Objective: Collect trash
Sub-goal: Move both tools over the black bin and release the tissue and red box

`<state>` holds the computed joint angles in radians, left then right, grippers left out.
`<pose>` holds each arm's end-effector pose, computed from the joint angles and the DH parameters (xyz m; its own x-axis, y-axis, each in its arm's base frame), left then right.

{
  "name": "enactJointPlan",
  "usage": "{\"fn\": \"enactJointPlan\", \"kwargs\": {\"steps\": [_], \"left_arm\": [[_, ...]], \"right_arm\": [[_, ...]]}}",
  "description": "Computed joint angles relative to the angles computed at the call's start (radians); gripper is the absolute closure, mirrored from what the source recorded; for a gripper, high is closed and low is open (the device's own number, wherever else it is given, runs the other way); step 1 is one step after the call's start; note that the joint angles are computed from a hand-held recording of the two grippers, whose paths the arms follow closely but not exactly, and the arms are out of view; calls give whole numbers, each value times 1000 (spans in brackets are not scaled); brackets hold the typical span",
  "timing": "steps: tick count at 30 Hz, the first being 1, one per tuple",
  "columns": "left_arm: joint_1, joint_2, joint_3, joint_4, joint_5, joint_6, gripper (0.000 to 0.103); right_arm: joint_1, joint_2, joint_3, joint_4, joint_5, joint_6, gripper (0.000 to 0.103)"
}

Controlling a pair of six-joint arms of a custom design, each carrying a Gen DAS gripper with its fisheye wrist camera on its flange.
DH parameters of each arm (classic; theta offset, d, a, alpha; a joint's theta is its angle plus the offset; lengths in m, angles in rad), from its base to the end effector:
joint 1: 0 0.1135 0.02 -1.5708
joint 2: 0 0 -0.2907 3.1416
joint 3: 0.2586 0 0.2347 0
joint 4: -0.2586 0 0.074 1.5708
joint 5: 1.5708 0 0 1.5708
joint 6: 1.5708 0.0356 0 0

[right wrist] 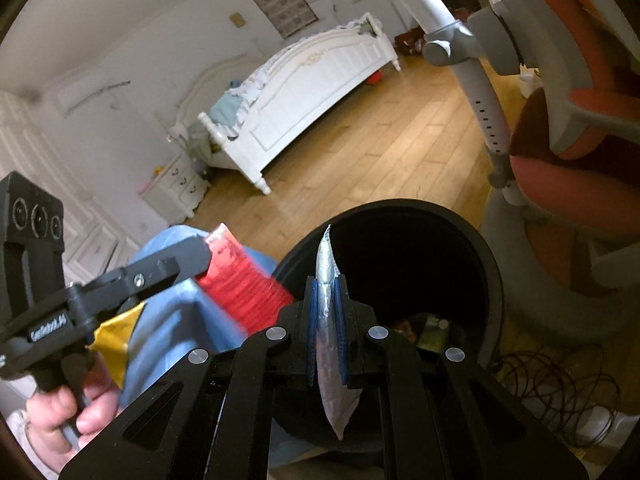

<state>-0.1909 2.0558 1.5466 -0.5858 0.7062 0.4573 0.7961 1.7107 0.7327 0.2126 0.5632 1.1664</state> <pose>0.4170 -0.1041 0.2226 -0.5905 0.4563 -0.6657 0.7768 0.5452 -0.3154 0.2319 0.2098 0.1746 -0.4986 0.6019 -0.6238 0.3138 0.7961 0.5174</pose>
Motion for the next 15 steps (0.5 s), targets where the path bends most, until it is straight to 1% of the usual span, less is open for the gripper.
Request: {"fn": "enactJointPlan", "kwargs": {"steps": [4,6,8,9,10,11,12,13,15], "left_arm": [[-14,-2,0,12,-13,1,53],[-15,-5,5,7,-21,3,53],[-14,-11,-4,22,-32,-7,51],[-10,-11,-1,16,-32,-6,51],[-6,-10,3,8,-32,-7,50],[1,-16,1,5,-35,-13,47],[7,-26,-12,16,-38,-18,39],[13,-39,-27,29,-37,-23,31],[39,-78,-72,64,-19,-33,21]], "right_arm": [[-16,-1,-7,16,-14,-8,93],[-31,2,-11,33,-47,-17,93],[-41,9,-1,19,-72,-4,92],[-41,10,2,8,-74,9,86],[-39,8,-2,11,-71,21,68],[-30,-2,-19,30,-55,43,45],[-14,-11,-33,45,-30,65,35],[9,-22,-39,48,4,87,26],[24,-37,-42,39,15,92,26]]}}
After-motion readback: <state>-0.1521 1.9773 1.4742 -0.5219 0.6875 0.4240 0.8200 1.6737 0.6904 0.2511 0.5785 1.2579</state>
